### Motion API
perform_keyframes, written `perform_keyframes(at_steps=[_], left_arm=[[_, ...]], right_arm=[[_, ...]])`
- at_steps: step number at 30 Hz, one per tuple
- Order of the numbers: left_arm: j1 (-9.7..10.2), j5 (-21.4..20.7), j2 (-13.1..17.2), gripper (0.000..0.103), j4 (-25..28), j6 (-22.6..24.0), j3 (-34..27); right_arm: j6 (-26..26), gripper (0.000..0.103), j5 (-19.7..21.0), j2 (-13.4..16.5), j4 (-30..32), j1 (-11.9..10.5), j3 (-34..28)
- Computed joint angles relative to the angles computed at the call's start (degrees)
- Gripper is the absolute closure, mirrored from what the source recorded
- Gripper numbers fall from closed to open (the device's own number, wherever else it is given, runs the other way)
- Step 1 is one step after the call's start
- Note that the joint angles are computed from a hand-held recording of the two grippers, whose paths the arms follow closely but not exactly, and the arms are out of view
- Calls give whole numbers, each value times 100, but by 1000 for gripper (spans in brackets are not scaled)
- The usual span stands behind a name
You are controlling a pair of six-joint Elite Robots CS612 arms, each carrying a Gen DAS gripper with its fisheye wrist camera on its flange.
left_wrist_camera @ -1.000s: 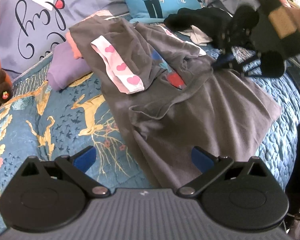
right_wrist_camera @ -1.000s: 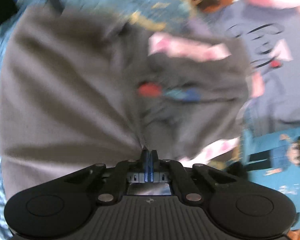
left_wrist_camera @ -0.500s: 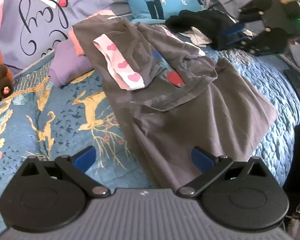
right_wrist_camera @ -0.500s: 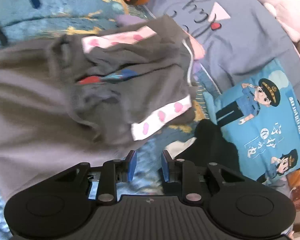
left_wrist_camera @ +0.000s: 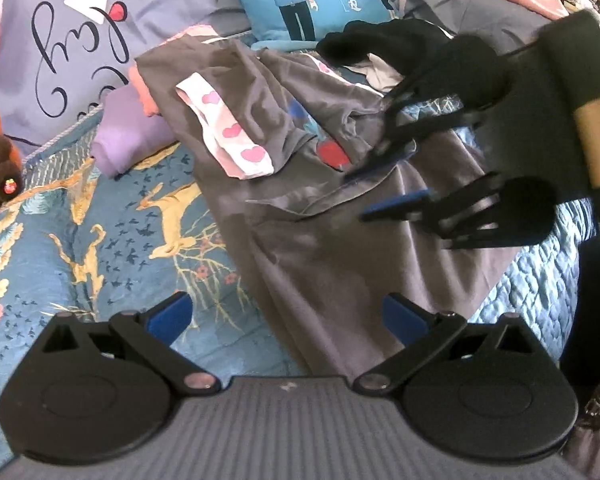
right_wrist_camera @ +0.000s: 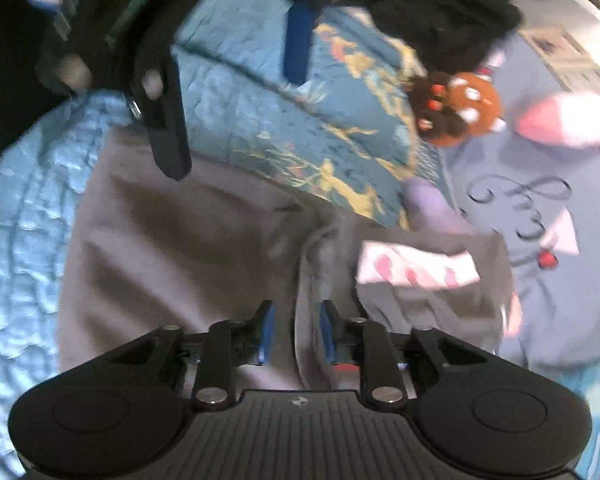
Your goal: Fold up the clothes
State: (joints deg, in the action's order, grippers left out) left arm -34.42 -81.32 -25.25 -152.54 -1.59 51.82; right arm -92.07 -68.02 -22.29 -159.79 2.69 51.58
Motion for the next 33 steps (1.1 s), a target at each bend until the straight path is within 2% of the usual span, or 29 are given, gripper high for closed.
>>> perform_keyframes(at_steps=[1, 3, 8, 11, 12, 15, 16, 17, 19, 20, 22, 24, 25, 27, 29, 32, 33], left_arm=[[9, -9, -22, 1, -29, -31, 45], [26, -28, -65, 1, -85, -93, 135], [75, -69, -95, 1, -122, -236, 238], [94, -145, -80, 1, -134, -341, 247], [97, -170, -72, 1, -121, -362, 239], [86, -169, -63, 1, -127, -336, 236], [84, -180, -70, 1, -146, -321, 251], [84, -186, -74, 1, -169, -305, 264], [88, -208, -77, 1, -186, -300, 278], [91, -216, -79, 1, -185, -298, 286], [95, -208, -75, 1, -158, -295, 281], [95, -212, -80, 1, -178, -291, 296], [94, -222, -89, 1, -209, -288, 317], [92, -229, -110, 1, -265, -282, 363], [90, -227, -133, 1, -314, -279, 410], [93, -246, -161, 1, -354, -284, 470], [95, -256, -165, 1, -366, -288, 483]], right_arm=[[72, 101, -114, 100, 47, 30, -191], [497, 101, -137, 248, 290, 51, -580], [1557, 102, 342, 371, 1279, 11, -1265], [2262, 99, 147, 661, 2283, 24, -2039], [2367, 97, -12, 769, 2386, 38, -2239], [2229, 95, -568, 950, 1761, 96, -2343], [2262, 95, -608, 969, 1538, 96, -2315], [2400, 95, -503, 936, 1368, 78, -2225], [2353, 95, -131, 778, 1288, 25, -1959], [2125, 93, 76, 679, 1267, 3, -1781], [1424, 81, 472, 465, 1268, -21, -1385], [841, 77, 709, 316, 1424, -5, -1132], [711, 77, 735, 305, 1526, 17, -1124], [764, 77, 660, 390, 1792, 78, -1322], [1071, 77, 479, 539, 2069, 134, -1640], [1587, 78, 298, 852, 2880, 185, -2372], [1745, 88, 229, 974, 3216, 203, -2661]])
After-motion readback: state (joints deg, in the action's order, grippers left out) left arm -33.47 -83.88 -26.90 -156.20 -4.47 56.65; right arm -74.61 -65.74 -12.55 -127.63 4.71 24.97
